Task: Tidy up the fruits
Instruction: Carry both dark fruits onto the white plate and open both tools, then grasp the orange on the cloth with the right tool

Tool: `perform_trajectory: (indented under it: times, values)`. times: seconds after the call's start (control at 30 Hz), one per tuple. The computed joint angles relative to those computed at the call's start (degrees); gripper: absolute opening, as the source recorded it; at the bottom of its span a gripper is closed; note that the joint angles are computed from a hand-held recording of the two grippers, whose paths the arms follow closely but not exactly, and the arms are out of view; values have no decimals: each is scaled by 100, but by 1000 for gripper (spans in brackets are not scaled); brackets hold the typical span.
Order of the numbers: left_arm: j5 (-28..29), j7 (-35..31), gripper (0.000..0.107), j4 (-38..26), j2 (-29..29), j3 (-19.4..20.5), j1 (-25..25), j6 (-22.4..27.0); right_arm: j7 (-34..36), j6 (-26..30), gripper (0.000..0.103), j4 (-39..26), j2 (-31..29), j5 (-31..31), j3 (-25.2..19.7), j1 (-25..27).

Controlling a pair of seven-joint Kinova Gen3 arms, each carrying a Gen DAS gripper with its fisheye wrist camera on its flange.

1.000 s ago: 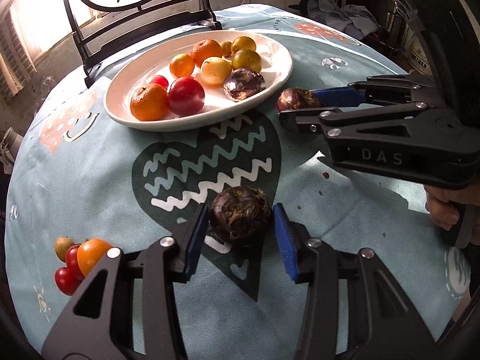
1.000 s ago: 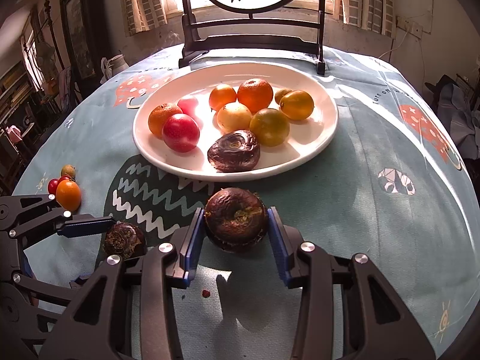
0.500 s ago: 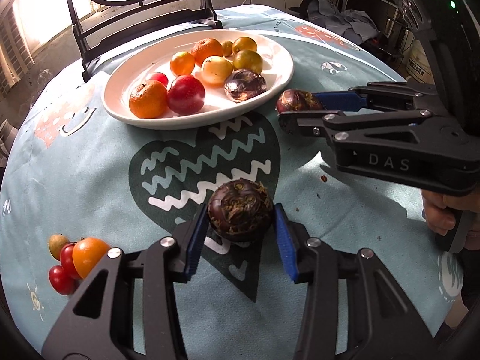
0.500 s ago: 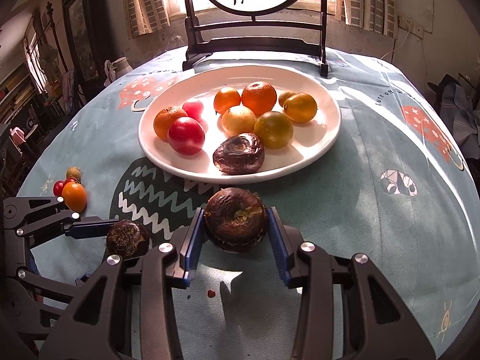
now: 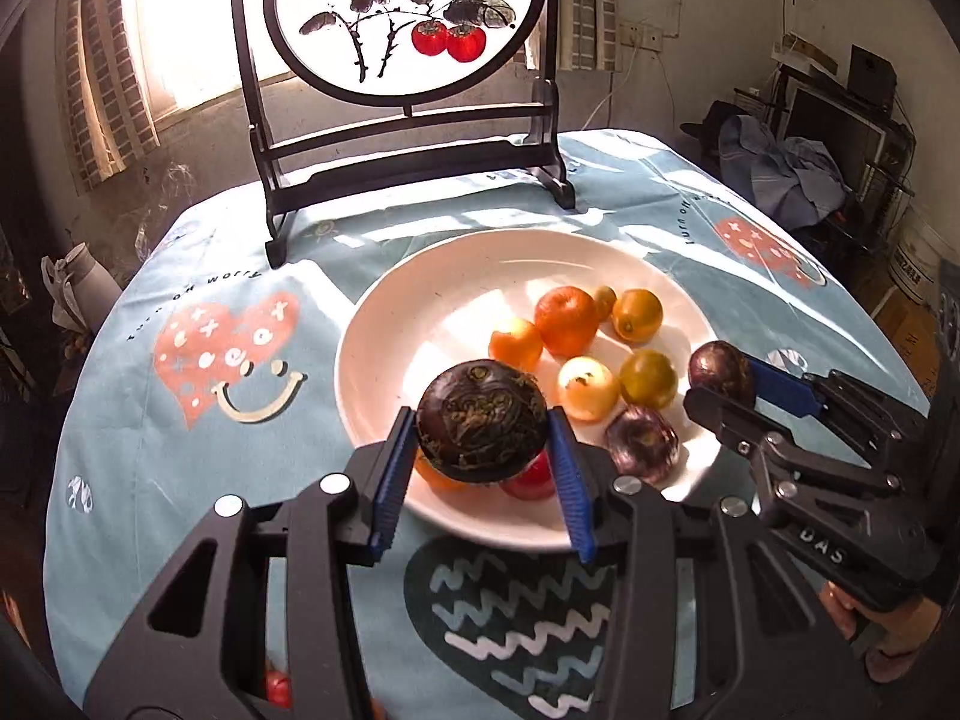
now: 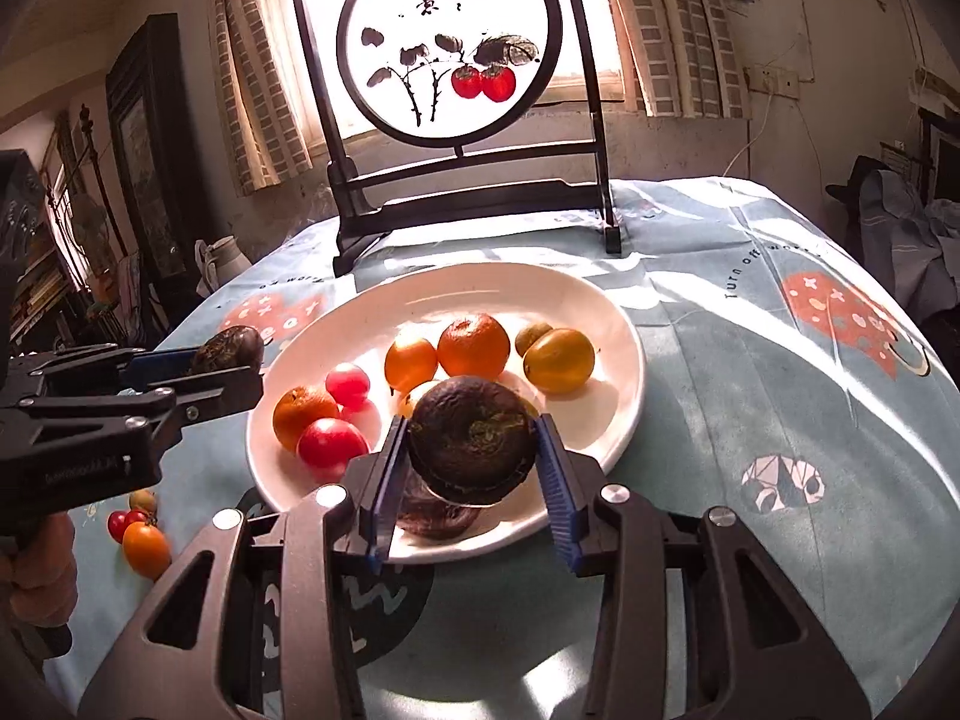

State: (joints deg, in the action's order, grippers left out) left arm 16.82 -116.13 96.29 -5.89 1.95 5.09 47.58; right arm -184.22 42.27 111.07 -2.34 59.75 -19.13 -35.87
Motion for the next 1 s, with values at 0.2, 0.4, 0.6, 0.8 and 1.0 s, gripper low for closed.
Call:
perform_trajectory:
  times: [0.2,0.4,0.6,0.8,1.0]
  values:
    - [-921,981,45,-627,756,321,132,-26,115,-215,42,-175,232,211,245,121]
    - [-1591,1737,55,-898,1104,354,373,-92,513,-567,45,-322,407,42,489,215]
    - [-1898,1947,84,-465,555,316,402,-522,293,-306,49,-300,267,320,389,45]
    - [-1384,1135,93,289,-375,-23,146,-925,40,-27,50,-268,121,406,109,-86]
    - [-721,278,99,1233,-1131,-884,-82,-1652,-98,234,52,-339,127,338,-133,-393]
